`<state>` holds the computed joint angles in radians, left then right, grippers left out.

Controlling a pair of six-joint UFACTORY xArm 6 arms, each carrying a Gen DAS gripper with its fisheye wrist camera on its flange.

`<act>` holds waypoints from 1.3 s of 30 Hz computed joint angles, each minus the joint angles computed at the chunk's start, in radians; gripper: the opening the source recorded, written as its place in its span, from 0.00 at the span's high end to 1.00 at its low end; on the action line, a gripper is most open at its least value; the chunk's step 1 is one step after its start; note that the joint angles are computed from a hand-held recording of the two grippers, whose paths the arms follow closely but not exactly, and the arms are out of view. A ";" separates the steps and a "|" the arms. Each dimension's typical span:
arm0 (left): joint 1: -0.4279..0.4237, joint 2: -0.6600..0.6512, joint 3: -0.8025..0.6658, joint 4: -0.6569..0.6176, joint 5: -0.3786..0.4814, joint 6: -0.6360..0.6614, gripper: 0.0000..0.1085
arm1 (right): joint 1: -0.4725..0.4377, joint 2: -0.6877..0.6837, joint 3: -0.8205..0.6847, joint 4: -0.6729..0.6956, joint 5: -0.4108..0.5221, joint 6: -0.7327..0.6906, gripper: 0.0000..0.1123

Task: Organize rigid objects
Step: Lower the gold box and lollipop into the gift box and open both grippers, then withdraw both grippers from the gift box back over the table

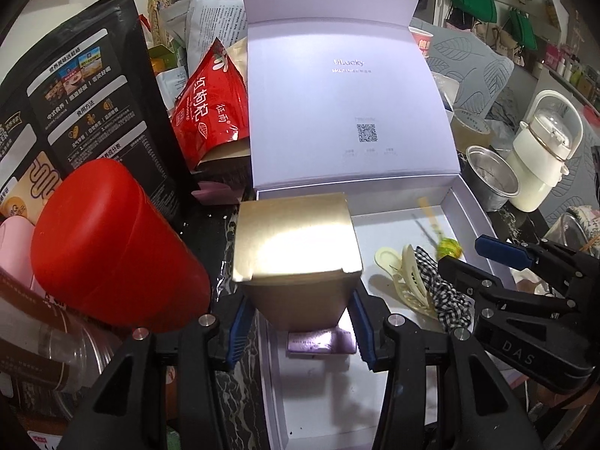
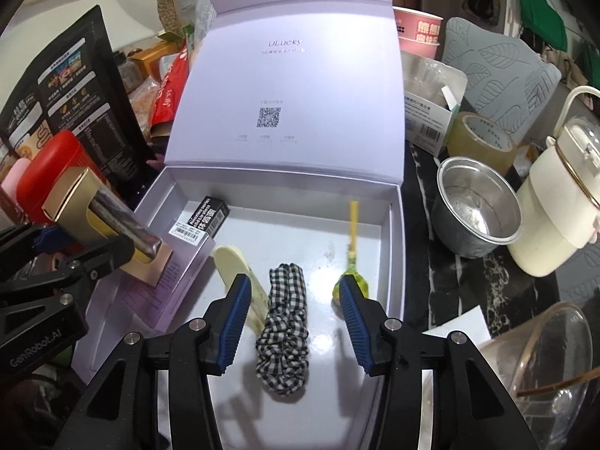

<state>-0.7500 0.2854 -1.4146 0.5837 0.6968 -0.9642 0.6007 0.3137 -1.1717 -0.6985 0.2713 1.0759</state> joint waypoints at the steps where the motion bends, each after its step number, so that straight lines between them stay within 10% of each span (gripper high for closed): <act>1: -0.003 -0.008 0.007 0.006 -0.001 -0.006 0.57 | 0.000 -0.007 0.010 0.000 -0.008 0.010 0.56; 39: -0.118 -0.283 0.145 0.266 0.027 -0.201 0.57 | 0.127 -0.390 0.213 -0.351 0.157 0.339 0.54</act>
<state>-0.8678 0.0027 -1.2693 0.8496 0.7235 -1.1653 0.7278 -0.0767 -0.9590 -1.0494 0.4279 1.4151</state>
